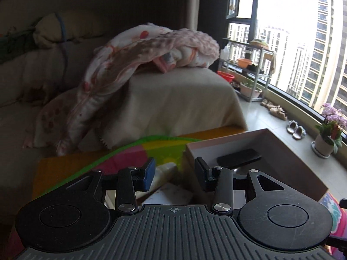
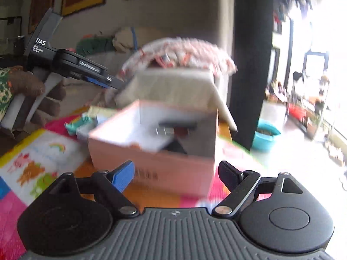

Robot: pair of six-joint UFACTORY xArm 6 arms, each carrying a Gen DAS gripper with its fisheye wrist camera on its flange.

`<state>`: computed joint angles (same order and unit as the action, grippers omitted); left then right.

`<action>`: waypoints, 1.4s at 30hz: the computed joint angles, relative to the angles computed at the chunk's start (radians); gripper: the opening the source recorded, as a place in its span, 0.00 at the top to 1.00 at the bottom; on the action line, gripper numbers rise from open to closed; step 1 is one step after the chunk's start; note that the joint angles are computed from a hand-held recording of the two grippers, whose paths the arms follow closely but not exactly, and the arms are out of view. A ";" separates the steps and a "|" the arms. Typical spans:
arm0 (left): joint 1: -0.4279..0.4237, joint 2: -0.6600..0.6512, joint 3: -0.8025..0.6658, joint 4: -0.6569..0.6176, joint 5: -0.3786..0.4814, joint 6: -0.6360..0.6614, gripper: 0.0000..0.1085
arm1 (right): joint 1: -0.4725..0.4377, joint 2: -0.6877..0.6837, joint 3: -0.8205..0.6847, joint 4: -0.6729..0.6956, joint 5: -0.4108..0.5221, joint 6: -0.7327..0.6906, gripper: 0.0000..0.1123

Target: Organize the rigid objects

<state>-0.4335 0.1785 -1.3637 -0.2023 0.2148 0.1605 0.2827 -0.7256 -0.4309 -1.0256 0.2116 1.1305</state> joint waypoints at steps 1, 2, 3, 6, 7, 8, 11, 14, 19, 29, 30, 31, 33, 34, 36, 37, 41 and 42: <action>0.018 0.028 -0.028 0.055 0.004 -0.050 0.58 | 0.001 -0.001 0.012 -0.001 0.009 0.017 0.24; 0.036 0.060 -0.068 0.097 0.021 -0.102 0.59 | 0.005 -0.001 0.023 -0.006 0.018 0.042 0.24; 0.048 0.096 -0.115 0.101 0.049 -0.128 0.59 | 0.008 0.001 0.031 -0.003 0.025 0.061 0.24; 0.073 0.230 -0.313 0.007 0.212 -0.107 0.59 | 0.005 0.004 0.030 -0.025 0.020 0.094 0.24; 0.078 0.273 -0.375 0.019 0.261 -0.124 0.59 | 0.003 0.005 0.030 -0.049 0.015 0.118 0.24; 0.082 0.305 -0.419 0.038 0.299 -0.137 0.59 | 0.006 0.008 0.030 -0.046 0.020 0.113 0.24; 0.098 0.398 -0.566 0.037 0.449 -0.124 0.60 | 0.004 0.012 0.032 -0.019 0.012 0.087 0.24; 0.121 0.390 -0.551 -0.052 0.489 -0.028 0.65 | -0.004 0.020 0.032 0.007 0.000 0.074 0.24; 0.129 0.193 -0.251 -0.224 0.392 0.163 0.84 | -0.020 0.020 0.041 0.059 -0.027 0.039 0.24; 0.029 -0.237 0.334 -0.384 0.177 0.408 0.86 | -0.004 0.032 0.028 0.046 0.002 0.045 0.24; 0.022 -0.272 0.373 -0.413 0.177 0.428 0.86 | -0.002 0.033 0.027 0.045 0.006 0.046 0.24; 0.017 -0.306 0.408 -0.449 0.181 0.450 0.86 | 0.002 0.034 0.025 0.038 0.012 0.052 0.24; 0.019 -0.361 0.452 -0.516 0.226 0.478 0.85 | 0.007 0.033 0.023 0.028 0.018 0.057 0.24; 0.016 -0.387 0.474 -0.545 0.234 0.494 0.85 | 0.015 0.036 0.017 0.030 0.029 0.052 0.24; 0.016 -0.433 0.510 -0.598 0.260 0.522 0.84 | 0.039 0.048 -0.004 0.059 0.057 0.013 0.24; 0.018 -0.448 0.519 -0.620 0.265 0.535 0.84 | 0.046 0.056 -0.017 0.100 0.051 -0.032 0.24; 0.026 -0.475 0.522 -0.753 0.135 0.629 0.82 | 0.085 0.125 -0.145 0.228 -0.004 -0.209 0.24; 0.030 -0.458 0.504 -0.790 0.074 0.649 0.82 | 0.108 0.174 -0.213 0.298 0.007 -0.286 0.24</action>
